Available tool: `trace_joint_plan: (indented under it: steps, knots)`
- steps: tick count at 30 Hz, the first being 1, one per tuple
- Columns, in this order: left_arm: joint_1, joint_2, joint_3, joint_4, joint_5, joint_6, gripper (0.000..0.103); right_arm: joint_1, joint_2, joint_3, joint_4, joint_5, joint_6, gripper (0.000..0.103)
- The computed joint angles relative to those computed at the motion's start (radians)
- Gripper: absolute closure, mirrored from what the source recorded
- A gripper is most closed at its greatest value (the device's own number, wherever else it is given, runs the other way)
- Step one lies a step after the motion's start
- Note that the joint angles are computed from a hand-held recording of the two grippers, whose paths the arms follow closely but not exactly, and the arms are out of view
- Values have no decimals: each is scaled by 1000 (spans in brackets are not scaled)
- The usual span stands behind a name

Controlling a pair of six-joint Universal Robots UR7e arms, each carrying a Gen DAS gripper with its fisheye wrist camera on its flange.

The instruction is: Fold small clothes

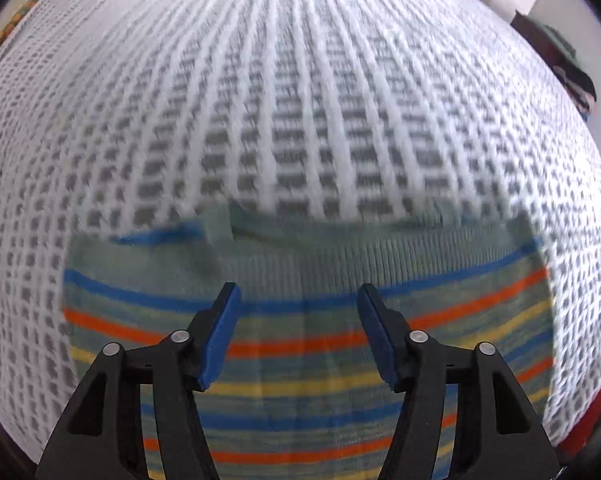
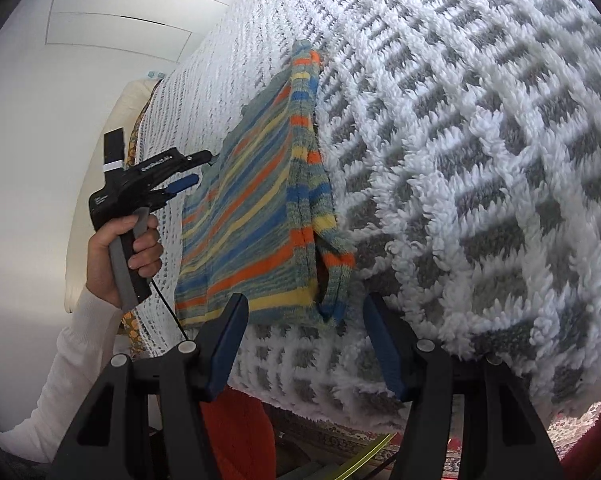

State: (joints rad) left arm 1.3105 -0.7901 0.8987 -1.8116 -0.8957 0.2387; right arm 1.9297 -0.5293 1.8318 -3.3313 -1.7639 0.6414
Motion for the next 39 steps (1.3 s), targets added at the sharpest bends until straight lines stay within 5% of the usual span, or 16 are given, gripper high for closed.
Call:
trace_joint_plan:
  steps: [5, 9, 13, 20, 25, 30, 35, 36, 37, 39]
  knots:
    - [-8, -233, 352, -131, -32, 87, 41, -19, -6, 35, -79, 47, 28, 43]
    - [-7, -389, 533, -149, -105, 72, 37, -53, 0, 73, -196, 115, 82, 43]
    - [-16, -472, 677, -206, -82, 121, 34, -73, 7, 86, -257, 147, 132, 40]
    - [-21, -543, 727, -215, -138, 92, 32, -57, -6, 11, -109, 139, 78, 38]
    - [-29, -553, 773, -224, -81, 111, 33, -68, 2, -55, 13, 126, 55, 38]
    - [-80, -638, 816, -217, -251, 206, 29, -91, -8, -82, 95, 176, 36, 38]
    - [-55, -618, 745, -9, -553, 131, 28, -83, -31, -151, 386, 156, -55, 62]
    - [-42, -606, 731, 14, -593, 88, 28, -84, -31, -149, 390, 170, -61, 77]
    - [-40, -603, 733, 10, -602, 44, 28, -88, -31, -144, 382, 190, -66, 89]
    - [-74, -623, 779, -45, -537, 40, 30, -103, -31, -118, 307, 241, -51, 91]
